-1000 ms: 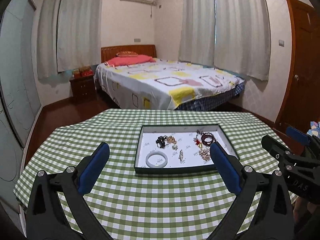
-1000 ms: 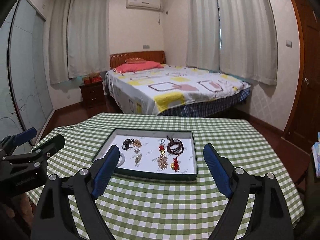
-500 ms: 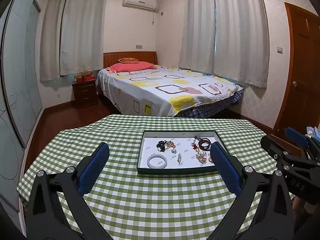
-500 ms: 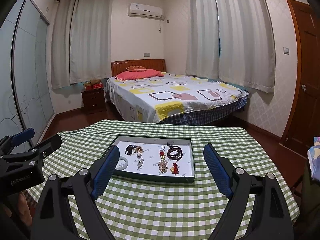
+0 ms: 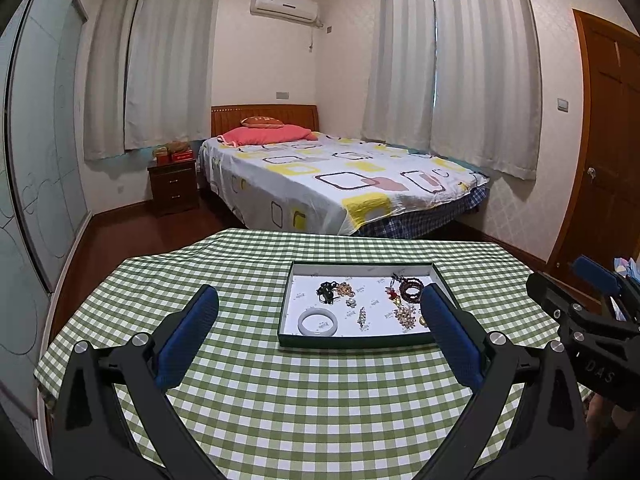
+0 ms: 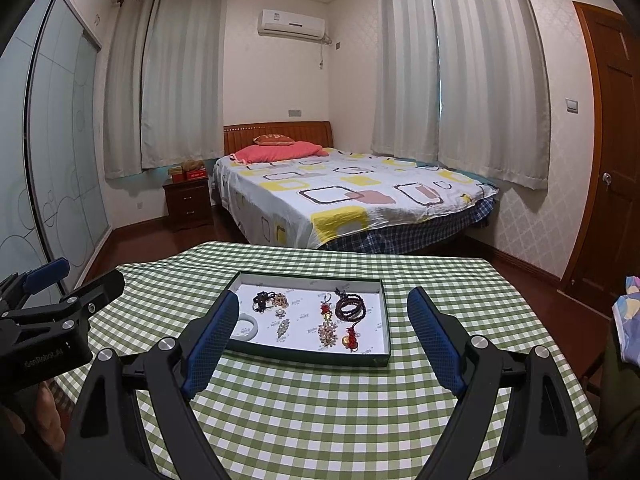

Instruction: Organize jewelry

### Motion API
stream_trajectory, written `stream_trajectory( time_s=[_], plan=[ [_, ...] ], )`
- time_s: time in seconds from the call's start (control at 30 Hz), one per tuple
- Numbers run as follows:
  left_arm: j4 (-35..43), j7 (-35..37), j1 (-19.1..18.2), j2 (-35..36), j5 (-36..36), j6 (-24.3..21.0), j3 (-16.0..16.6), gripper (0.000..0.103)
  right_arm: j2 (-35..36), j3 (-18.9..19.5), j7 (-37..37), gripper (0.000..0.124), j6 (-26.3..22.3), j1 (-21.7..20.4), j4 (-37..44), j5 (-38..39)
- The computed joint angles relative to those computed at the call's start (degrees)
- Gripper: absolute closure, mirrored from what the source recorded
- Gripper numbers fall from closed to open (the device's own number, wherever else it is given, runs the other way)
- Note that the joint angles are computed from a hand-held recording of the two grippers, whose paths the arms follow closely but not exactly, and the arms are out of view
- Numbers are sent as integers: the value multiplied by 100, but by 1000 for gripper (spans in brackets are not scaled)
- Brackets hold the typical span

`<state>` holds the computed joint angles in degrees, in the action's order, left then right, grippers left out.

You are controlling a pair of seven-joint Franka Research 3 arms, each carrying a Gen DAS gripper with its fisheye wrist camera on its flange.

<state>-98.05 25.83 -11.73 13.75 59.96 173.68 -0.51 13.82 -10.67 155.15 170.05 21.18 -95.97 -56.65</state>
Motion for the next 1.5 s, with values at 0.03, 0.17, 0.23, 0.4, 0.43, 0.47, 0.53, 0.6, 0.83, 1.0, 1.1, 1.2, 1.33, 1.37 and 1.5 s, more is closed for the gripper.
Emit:
stream_trajectory(
  time_s=[0.03, 0.17, 0.23, 0.4, 0.43, 0.47, 0.53, 0.6, 0.83, 1.0, 1.1, 1.2, 1.33, 1.37, 1.5],
  plan=[
    [-4, 18, 12, 3, -37, 8, -11, 5, 3, -1, -2, 41, -2, 1, 3, 1],
    [-51, 28, 30, -13, -96, 72, 10, 5, -13, -29, 71, 41, 7, 28, -15, -66],
    [-45, -66, -6, -17, -4, 63, 56, 5, -13, -14, 78, 41, -2, 20, -15, -75],
    [-38, -59, 20, -17, 13, 44, 39, 5, -19, 13, 77, 41, -8, 5, -25, -69],
    [-30, -89, 5, -18, 39, 1, 48, 5, -20, 20, 70, 41, -8, 1, -28, -62],
    [-35, -89, 10, -22, 47, 0, 40, 5, -18, 27, 45, 41, -9, -9, -22, -43],
    [-41, -105, 12, -22, 86, 12, 38, 5, -13, 27, 46, 41, -5, -4, -23, -42],
    [-19, -223, -17, -15, 217, -6, 76, 5, -13, 26, 41, 41, -12, 1, -25, -42],
    [-13, -460, -13, -18, 528, 33, 87, 4, -20, 27, 36, 41, -14, 7, -42, -29],
    [-29, -290, 56, 8, 358, 115, 21, 4, -8, 29, 33, 41, -6, 10, -54, -20],
    [-40, -307, 45, 9, 357, 168, 49, 4, -13, 19, 61, 41, -4, 23, -64, -36],
    [-43, -301, 51, 19, 300, 184, 57, 4, -1, 26, 12, 41, -3, 11, -48, 5],
    [-49, -158, 76, 59, 68, 144, 32, 4, -8, 26, -11, 41, -11, 24, -56, 28],
    [-58, -63, 94, 69, -51, 95, 1, 4, -6, 23, -9, 41, -9, 25, -54, 27],
    [-68, 52, 58, 94, -181, 54, 46, 4, -7, 27, -37, 41, -12, 26, -65, 56]
  ],
)
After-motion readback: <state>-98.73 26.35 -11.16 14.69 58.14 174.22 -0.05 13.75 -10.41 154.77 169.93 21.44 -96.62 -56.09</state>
